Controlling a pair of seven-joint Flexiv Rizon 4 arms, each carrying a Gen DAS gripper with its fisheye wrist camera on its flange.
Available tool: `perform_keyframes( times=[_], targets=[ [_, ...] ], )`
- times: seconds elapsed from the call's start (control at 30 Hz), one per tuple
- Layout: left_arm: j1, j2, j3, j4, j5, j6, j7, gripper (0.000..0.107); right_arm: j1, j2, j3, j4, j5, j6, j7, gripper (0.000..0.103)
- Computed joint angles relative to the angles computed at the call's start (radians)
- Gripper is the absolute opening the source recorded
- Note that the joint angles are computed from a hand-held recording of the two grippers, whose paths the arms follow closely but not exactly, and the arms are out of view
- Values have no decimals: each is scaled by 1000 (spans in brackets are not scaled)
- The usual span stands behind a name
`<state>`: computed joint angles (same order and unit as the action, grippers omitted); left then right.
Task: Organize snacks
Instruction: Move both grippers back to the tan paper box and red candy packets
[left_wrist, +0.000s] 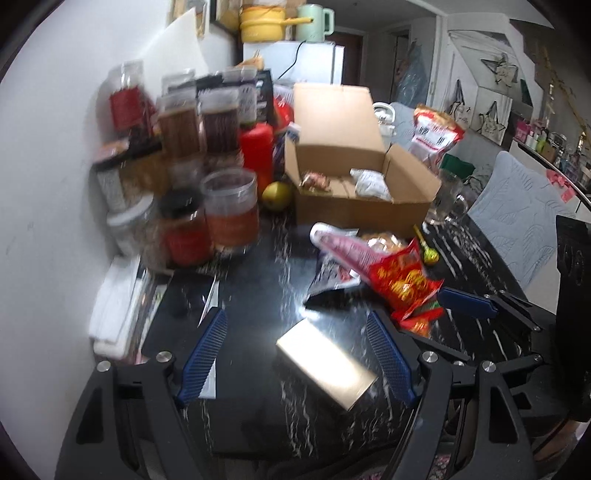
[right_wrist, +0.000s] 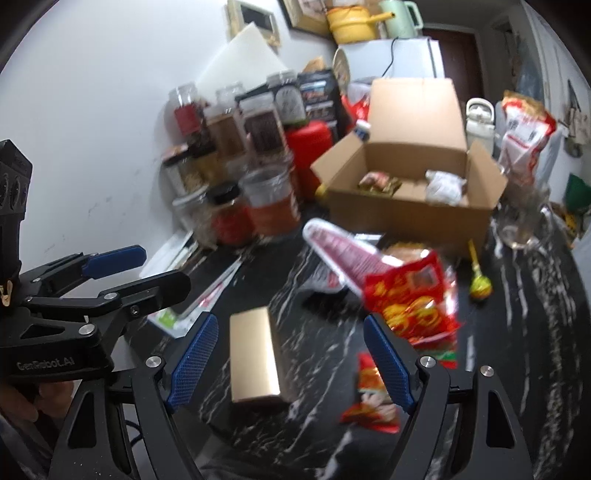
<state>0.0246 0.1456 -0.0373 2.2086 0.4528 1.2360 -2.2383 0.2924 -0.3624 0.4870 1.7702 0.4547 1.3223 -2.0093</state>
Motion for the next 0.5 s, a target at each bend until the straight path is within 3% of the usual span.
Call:
perform_keyframes(
  times=[0.23,0.5],
  targets=[
    [36,15,11,52,36,-19,-63,78,27,-49,1,-9,-29,-13,17,82],
    [78,26,30,98,49,-22,-111,78,90,-112,-31,-17,-141,-38,105,82]
  ],
)
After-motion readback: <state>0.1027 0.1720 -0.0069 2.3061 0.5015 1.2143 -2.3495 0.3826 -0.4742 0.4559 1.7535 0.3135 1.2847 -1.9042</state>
